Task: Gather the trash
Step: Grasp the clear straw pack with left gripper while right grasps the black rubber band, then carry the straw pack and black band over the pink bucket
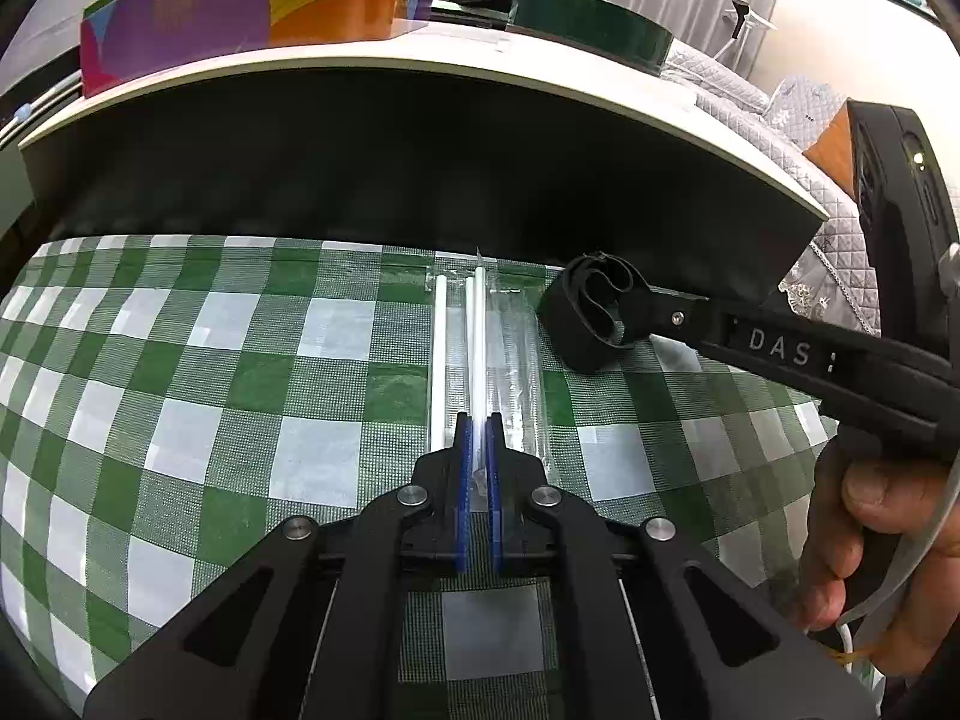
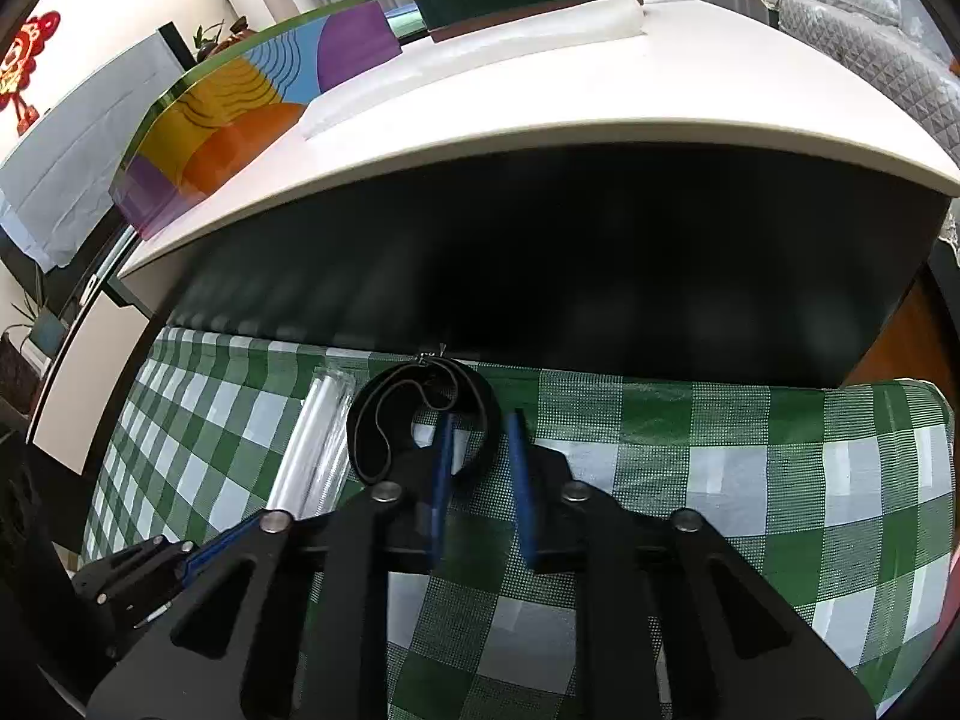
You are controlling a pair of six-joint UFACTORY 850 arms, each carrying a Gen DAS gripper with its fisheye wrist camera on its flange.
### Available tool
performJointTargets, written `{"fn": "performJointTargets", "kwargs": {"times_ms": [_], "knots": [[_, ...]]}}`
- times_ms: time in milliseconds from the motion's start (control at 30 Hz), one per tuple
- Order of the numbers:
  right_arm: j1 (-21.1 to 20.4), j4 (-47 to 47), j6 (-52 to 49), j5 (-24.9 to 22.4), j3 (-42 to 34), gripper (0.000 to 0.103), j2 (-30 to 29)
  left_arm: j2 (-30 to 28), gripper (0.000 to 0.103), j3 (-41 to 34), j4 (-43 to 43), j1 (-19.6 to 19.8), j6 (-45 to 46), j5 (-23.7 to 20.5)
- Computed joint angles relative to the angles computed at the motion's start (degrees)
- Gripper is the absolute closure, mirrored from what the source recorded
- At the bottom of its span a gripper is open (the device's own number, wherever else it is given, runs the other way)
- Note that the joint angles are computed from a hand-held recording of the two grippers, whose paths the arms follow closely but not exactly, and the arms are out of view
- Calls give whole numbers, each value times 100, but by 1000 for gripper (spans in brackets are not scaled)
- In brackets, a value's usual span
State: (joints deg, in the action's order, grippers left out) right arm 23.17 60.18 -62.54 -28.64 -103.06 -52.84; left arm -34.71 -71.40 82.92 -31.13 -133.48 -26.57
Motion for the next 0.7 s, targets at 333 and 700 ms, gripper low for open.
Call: {"fn": "performJointTargets", "kwargs": {"times_ms": [333,700], "knots": [[-216,1091,-1232,310,1102,100,813,268,99,202,316,-202,-323,-294],[-665,2428,-2828,475,2484,100,2003,590,98,302,447,-594,-271,-633]]}}
